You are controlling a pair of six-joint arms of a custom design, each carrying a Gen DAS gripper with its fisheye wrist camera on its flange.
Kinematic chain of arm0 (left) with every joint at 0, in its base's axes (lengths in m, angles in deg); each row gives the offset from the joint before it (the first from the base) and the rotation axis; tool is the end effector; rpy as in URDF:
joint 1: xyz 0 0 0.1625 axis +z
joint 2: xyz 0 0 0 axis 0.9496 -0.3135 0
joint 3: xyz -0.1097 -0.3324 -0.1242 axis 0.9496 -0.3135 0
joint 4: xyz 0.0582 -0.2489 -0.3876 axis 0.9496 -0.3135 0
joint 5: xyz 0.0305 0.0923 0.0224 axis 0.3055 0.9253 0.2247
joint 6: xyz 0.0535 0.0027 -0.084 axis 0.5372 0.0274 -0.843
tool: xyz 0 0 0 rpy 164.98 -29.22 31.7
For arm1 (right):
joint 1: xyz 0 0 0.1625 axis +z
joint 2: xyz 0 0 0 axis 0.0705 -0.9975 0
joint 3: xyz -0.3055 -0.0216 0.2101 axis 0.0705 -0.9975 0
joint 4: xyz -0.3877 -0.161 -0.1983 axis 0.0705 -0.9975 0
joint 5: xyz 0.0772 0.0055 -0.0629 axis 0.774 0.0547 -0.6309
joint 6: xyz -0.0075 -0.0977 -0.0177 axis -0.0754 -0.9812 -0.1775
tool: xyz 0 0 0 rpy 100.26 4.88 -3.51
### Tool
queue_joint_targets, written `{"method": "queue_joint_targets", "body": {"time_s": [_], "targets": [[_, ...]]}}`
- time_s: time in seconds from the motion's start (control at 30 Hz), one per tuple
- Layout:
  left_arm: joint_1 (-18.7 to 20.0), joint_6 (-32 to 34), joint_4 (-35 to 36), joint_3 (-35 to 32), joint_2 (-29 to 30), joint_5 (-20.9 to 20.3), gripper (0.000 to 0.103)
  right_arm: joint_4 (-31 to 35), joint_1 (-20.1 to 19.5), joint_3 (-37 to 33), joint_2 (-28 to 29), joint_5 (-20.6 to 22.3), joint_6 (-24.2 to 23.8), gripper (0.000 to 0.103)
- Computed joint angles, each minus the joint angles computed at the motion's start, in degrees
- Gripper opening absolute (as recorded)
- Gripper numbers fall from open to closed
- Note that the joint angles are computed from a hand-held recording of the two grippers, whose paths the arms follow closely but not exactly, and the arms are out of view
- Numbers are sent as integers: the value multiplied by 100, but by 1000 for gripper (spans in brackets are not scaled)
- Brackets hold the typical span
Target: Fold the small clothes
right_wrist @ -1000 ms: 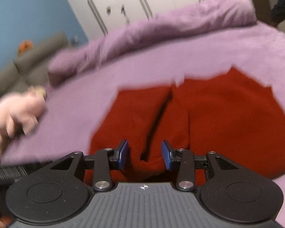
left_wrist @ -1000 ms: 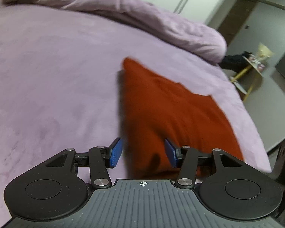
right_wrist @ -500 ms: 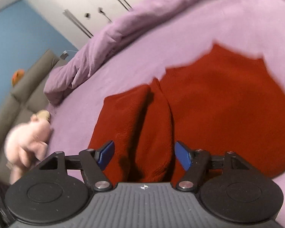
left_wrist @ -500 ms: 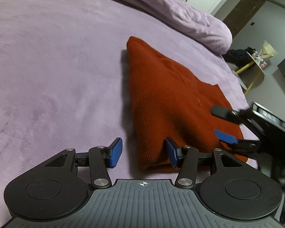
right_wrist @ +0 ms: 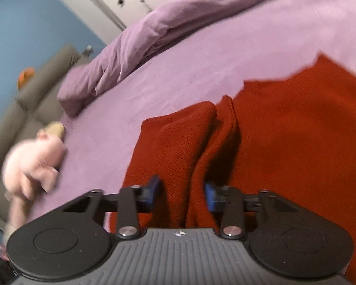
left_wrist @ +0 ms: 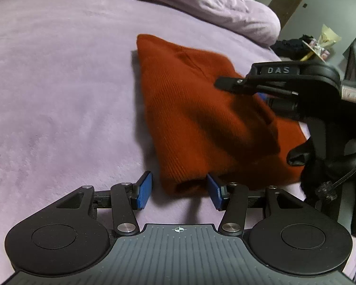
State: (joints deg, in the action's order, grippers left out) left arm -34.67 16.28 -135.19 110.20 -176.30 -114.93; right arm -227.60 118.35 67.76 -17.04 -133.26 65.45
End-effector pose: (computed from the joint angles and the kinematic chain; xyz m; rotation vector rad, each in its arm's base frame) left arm -0.0543 -0.2797 0.2850 0.4006 2.6715 -0.7242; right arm 0.3175 -0.3447 0.0083 0.2831 -2.6784 1.0739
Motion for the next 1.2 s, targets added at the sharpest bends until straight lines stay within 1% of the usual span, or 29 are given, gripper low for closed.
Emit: {"method": "queue_joint_targets", "body": {"time_s": [0.07, 0.1, 0.13, 0.2, 0.3, 0.33, 0.37, 0.43, 0.47, 0.5, 0.53, 0.57, 0.63, 0.67, 0.7, 0.73, 0.77, 0.8, 0.87, 0.9, 0.93, 0.97, 1.0, 1.03, 1.07, 1.1, 1.17, 1.2], "targets": [[-155, -85, 144, 20, -10, 100, 55, 111, 347, -194, 121, -658, -490, 14], [-233, -121, 197, 29, -10, 154, 55, 1, 504, -260, 175, -897, -809, 14], [-295, -147, 212, 40, -7, 185, 55, -199, 643, -284, 201, -1080, -1116, 14], [-374, -241, 161, 69, 7, 223, 55, -613, 834, -273, 190, -1371, -1488, 14], [-331, -419, -37, 86, 163, 206, 53, -1008, 924, -115, 102, -1784, -1837, 14], [-305, -454, -112, 89, 230, 184, 53, -1090, 896, -53, 107, -1935, -1922, 14], [-296, -469, -174, 100, 270, 167, 52, -1091, 816, 51, 69, -2048, -1890, 14], [-299, -512, -252, 119, 309, 138, 53, -940, 527, 288, -47, -2172, -1631, 14], [-282, -520, -311, 127, 320, 100, 51, -892, 376, 386, -87, -2209, -1476, 12], [-254, -516, -346, 123, 345, 71, 48, -817, 236, 483, -162, -2160, -1311, 10], [-208, -478, -385, 130, 359, 60, 46, -704, 56, 644, -341, -1998, -1014, 10], [-194, -465, -384, 130, 369, 68, 46, -649, -102, 787, -520, -1760, -696, 10], [-175, -402, -433, 142, 394, 84, 46, -913, -507, 1246, -1027, -780, -77, 11], [-189, -418, -446, 142, 419, 83, 46, -987, -698, 1424, -1245, -331, 246, 23], [-190, -435, -459, 116, 464, 79, 46, -1067, -881, 1559, -1405, 91, 479, 47], [-216, -466, -441, 114, 472, 94, 46, -1183, -1043, 1643, -1489, 466, 588, 58], [-262, -506, -356, 118, 425, 122, 46, -1323, -1157, 1687, -1494, 769, 678, 71], [-317, -552, -284, 111, 413, 151, 46, -1361, -1204, 1662, -1476, 939, 724, 74], [-407, -618, -129, 117, 354, 207, 46, -1123, -1103, 1445, -1326, 941, 673, 75], [-459, -665, -86, 117, 380, 244, 46, -946, -1021, 1283, -1212, 844, 485, 75], [-534, -740, -31, 116, 414, 292, 46, -745, -829, 1064, -1024, 547, 232, 74], [-588, -783, 37, 108, 412, 332, 46, -550, -537, 790, -746, 54, -6, 60], [-657, -860, 125, 89, 438, 376, 47, -289, -262, 508, -505, -534, -406, 26], [-708, -902, 203, 67, 457, 402, 49, -70, -27, 270, -306, -1057, -797, 16], [-773, -947, 282, 60, 445, 429, 50, -69, 157, 158, -199, -1350, -1074, 14], [-829, -965, 345, 53, 429, 457, 51, -264, 325, 59, -80, -1637, -1440, 12], [-897, -966, 411, 54, 392, 476, 53, -885, 583, -98, 134, -2194, -2232, 11], [-922, -959, 396, 67, 372, 466, 53, -1215, 654, -134, 191, -2374, -2642, 11]]}}
